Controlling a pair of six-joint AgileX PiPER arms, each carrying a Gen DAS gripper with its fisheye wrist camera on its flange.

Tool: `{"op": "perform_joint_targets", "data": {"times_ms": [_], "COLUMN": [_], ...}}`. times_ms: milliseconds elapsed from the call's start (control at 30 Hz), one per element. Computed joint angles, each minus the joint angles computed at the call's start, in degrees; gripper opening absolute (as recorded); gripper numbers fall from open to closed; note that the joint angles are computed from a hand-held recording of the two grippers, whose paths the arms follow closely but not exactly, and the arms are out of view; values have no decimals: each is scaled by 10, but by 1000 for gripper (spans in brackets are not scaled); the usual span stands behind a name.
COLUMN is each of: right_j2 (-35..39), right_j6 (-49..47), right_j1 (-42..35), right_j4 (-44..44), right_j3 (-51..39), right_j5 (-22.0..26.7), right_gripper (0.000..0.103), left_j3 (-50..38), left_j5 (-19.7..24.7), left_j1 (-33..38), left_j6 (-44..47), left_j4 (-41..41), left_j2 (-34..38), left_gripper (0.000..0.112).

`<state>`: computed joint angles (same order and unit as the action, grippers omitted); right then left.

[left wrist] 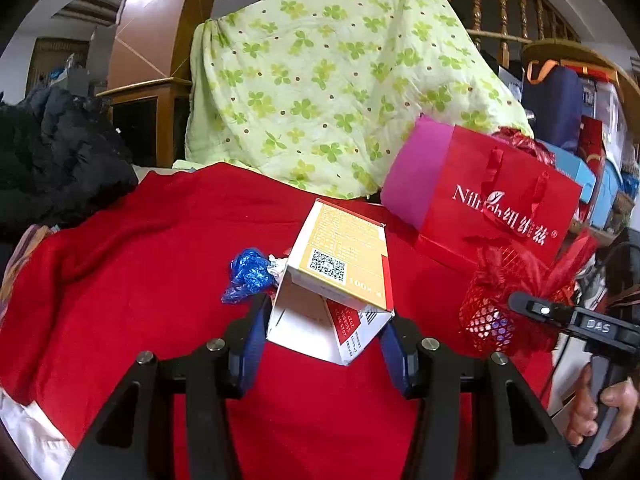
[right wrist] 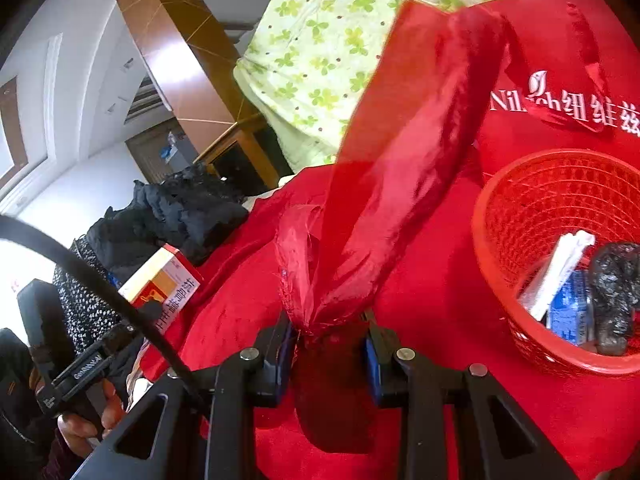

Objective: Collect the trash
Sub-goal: 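Lift the box and red ribbon off the table toward the basket, then carry the box and ribbon over the red mesh basket and open both grippers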

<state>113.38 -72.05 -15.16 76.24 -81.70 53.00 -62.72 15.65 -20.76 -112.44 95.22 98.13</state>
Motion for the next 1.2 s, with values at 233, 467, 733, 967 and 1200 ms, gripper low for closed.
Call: {"op": "perform_joint_targets", "data": {"times_ms": [233, 467, 733, 967, 1200], "right_j2": [-12, -37, -48, -60, -37], "right_j6": [-1, 7, 32, 32, 52], "right_j1": [-18, -53, -118, -182, -204], "right_j4": [9, 9, -13, -19, -7], "right_j3": [8, -5, -42, -63, -73], "right_j5": [5, 24, 51, 60, 59], "right_gripper": [32, 32, 32, 32, 32], "left_j3": [-93, -175, -285, -360, -407], "left_j5": [40, 92, 106, 106, 121], "left_j1": [-32, -74, -108, -140, -158], "left_j6": [208, 278, 341, 411, 472], "left_j4": [-163, -214, -265, -319, -353], "left_j2": [39, 70, 126, 166, 190], "left_gripper": [54, 54, 54, 54, 54]}}
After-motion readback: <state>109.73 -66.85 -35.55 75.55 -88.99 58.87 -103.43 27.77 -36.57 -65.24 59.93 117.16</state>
